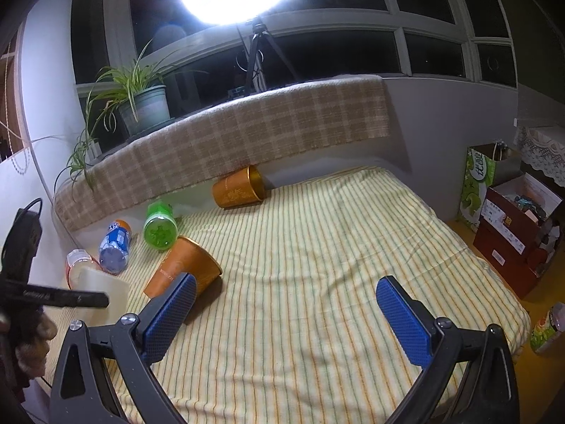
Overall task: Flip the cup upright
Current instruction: 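Lower the upright white cup onto the bedspread and open the left gripper, then grasp the upright white cup with the right gripper and reposition it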
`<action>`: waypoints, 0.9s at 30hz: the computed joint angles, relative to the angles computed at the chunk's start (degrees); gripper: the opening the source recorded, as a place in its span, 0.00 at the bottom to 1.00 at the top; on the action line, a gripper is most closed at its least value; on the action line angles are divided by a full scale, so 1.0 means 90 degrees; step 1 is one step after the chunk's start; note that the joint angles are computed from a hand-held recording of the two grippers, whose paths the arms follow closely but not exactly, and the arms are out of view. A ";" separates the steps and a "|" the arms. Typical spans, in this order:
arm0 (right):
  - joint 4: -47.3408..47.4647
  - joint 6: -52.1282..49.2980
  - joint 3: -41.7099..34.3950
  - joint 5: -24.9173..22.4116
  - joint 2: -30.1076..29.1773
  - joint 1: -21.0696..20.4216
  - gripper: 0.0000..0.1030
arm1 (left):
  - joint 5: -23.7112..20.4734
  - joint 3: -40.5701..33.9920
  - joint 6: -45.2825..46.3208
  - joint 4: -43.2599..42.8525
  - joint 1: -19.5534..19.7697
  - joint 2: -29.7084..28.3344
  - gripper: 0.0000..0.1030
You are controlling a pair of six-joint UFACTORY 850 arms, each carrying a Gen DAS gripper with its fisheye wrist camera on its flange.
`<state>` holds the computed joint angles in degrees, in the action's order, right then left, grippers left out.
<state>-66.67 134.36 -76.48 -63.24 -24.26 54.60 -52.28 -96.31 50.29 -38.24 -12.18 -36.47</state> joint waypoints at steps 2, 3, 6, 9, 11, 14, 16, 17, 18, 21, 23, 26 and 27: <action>-0.0002 -0.0036 -0.0037 0.0010 -0.0029 -0.0005 1.00 | 0.0050 -0.0124 -0.0099 -0.0011 0.0006 -0.0102 0.75; -0.0001 -0.0055 -0.0061 0.0034 -0.0044 -0.0015 1.00 | 0.0036 -0.0170 -0.0105 -0.0035 0.0018 -0.0140 0.75; -0.0019 -0.0136 -0.0164 0.0168 -0.0111 -0.0047 1.00 | -0.0016 -0.0306 -0.0100 -0.0085 0.0041 -0.0247 0.75; 0.0010 -0.0373 -0.0341 0.0347 -0.0209 -0.0084 1.00 | -0.0116 -0.0399 -0.0095 -0.0175 0.0101 -0.0310 0.75; -0.0050 -0.0576 -0.0481 0.0601 -0.0267 -0.0122 1.00 | -0.0138 -0.0410 -0.0039 -0.0255 0.0150 -0.0298 0.76; -0.0127 -0.0877 -0.0758 0.0872 -0.0398 -0.0157 1.00 | -0.0063 -0.0323 0.0095 -0.0362 0.0238 -0.0187 0.77; -0.0183 -0.0976 -0.0912 0.1420 -0.0432 -0.0262 1.00 | 0.0043 -0.0151 0.0231 -0.0489 0.0332 -0.0023 0.77; -0.0207 -0.0987 -0.0963 0.1747 -0.0432 -0.0335 1.00 | 0.0084 -0.0031 0.0345 -0.0585 0.0384 0.0081 0.77; -0.0198 -0.1018 -0.1028 0.1951 -0.0450 -0.0383 1.00 | 0.0190 0.0162 0.0497 -0.0683 0.0442 0.0244 0.77; 0.0020 -0.1560 -0.1473 0.2612 -0.0635 -0.0561 1.00 | 0.0643 0.0783 0.0962 -0.0942 0.0613 0.0743 0.77; 0.0496 -0.2264 -0.1898 0.3180 -0.0864 -0.0740 1.00 | 0.0781 0.1076 0.1145 -0.1101 0.0749 0.0983 0.77; 0.1754 -0.3355 -0.2571 0.3660 -0.1294 -0.0986 1.00 | 0.1028 0.1550 0.1537 -0.1467 0.0965 0.1344 0.77; 0.2026 -0.3588 -0.2694 0.3729 -0.1382 -0.1031 1.00 | 0.1103 0.1665 0.1671 -0.1547 0.1020 0.1429 0.77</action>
